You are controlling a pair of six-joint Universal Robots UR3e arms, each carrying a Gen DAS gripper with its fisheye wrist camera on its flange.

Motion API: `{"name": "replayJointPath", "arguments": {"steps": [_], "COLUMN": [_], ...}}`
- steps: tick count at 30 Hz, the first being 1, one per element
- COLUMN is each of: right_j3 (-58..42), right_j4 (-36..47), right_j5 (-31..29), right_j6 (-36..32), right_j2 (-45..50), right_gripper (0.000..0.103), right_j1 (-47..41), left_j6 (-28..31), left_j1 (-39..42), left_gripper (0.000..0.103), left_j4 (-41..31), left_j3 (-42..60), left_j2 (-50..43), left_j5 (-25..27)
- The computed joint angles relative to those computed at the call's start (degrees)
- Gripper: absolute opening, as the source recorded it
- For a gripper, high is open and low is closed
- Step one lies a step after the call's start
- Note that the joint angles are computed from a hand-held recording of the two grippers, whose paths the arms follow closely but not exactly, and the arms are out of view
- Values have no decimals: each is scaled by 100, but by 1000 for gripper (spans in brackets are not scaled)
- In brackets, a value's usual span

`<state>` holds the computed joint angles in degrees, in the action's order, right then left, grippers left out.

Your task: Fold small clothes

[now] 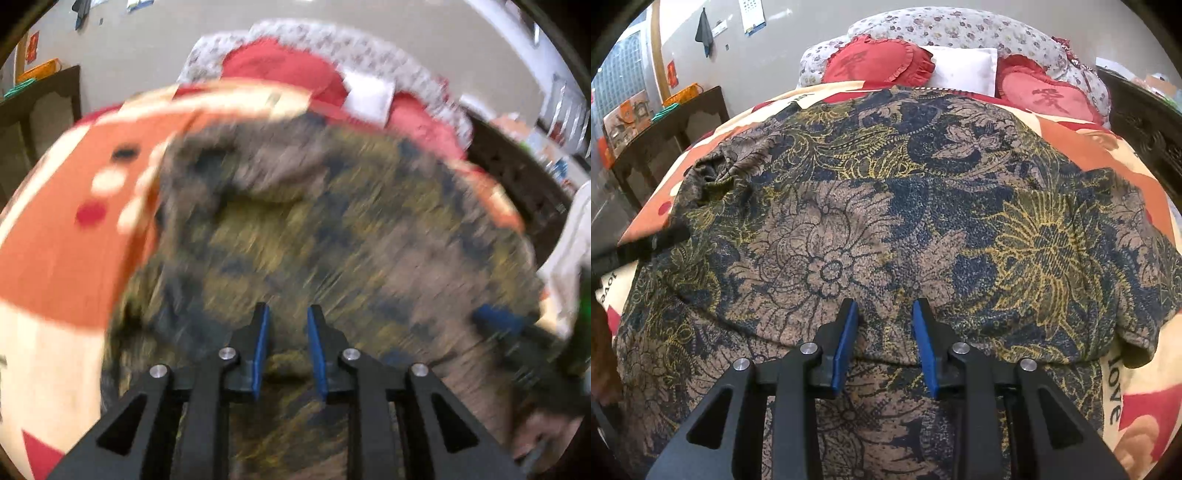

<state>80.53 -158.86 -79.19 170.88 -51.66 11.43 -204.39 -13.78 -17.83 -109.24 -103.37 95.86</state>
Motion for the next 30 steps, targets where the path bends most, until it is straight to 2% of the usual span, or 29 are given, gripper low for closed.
{"name": "replayJointPath", "arguments": {"steps": [1,8,12,16,19,22,23,27,30], "right_j3": [-12,56,-88,748,454,-752,-1302,-2760,-3156], "right_j4": [8,17,861,488,865,1786,2228,3284,2887], "right_j5": [26,210,377,1009,1183,1002,1133,2346,3182], "right_j6": [16,87,-52,-235,-309,186,521,1592,2301], "right_j2": [7,-34,-384,-1420,-1521,-859,-509,725,1447], "right_gripper": [33,33,33,33,38,38,39,39,39], "right_j1": [-5,-84,-270,-1233,-2311,-3324,-3716,-4735,-5097], "left_j6": [-18,-21,-46,-33,-12,50,72,197,269], "left_j1": [22,174,272,274,100,-62,-76,-62,-106], "left_gripper": [22,24,24,26,29,34,38,50,57], "left_j4": [317,479,637,682,510,340,340,376,312], "left_j3": [-174,-320,-530,-592,-396,-166,-149,-120,-16], "left_j2": [16,38,171,223,129,-2,-21,-60,-126], "left_j5": [-32,-222,-400,-415,-163,54,61,-84,-71]}}
